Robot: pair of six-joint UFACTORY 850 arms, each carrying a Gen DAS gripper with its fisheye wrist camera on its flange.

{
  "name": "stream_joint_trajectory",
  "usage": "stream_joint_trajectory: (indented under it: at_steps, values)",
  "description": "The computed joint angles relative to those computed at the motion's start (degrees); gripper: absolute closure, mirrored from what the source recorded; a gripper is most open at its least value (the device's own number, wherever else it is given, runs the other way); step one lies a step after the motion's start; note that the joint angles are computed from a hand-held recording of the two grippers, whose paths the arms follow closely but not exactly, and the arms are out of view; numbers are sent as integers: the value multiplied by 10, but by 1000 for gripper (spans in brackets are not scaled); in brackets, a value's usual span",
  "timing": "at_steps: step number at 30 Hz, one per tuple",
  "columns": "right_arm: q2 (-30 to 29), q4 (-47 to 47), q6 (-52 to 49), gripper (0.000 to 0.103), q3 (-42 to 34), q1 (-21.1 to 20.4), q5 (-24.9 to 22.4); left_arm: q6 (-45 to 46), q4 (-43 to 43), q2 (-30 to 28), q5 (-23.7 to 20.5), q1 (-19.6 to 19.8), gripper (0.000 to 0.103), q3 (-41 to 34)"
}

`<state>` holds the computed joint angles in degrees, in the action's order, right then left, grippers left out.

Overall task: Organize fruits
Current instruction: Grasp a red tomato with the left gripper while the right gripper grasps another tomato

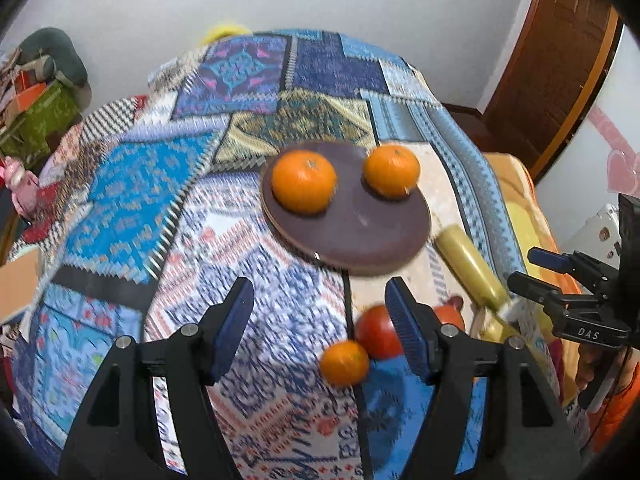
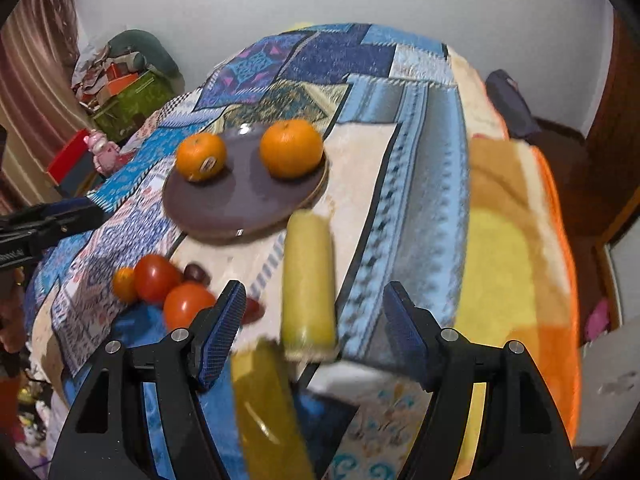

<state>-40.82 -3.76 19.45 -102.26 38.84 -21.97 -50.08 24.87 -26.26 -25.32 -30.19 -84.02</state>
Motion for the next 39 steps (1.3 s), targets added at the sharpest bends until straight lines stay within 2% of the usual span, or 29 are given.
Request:
stream_joint_trajectory:
  at_steps: [3,7,12,17,24,29,34,39]
  values:
    - [11,-2,7,35,20,8,15,15,-17,1,9,-7,35,10]
    - [12,63,-54,35,22,15,31,51,-40,-3,22,-16,35,15]
    - [-2,114,-112,36,4,22,29,86,-66,-23,22,-20,35,-1]
    - [-15,137,-136,43,-9,25,20,130,-109,-43,26,-16,36,-18]
    - [-21,175,-171,50,-16,25,9,195,-167,-59,39,-13,52,-25]
    - [-32,175,-172,51,-29,30,-2,223,-200,-54,52,-9,54,-18]
    - [-46,172,-171,51,-47,33,-16,195,-185,-34,66,-7,54,4]
    - [-64,179,-175,51,-69,34,-33,110,-102,-8,75,-7,55,25]
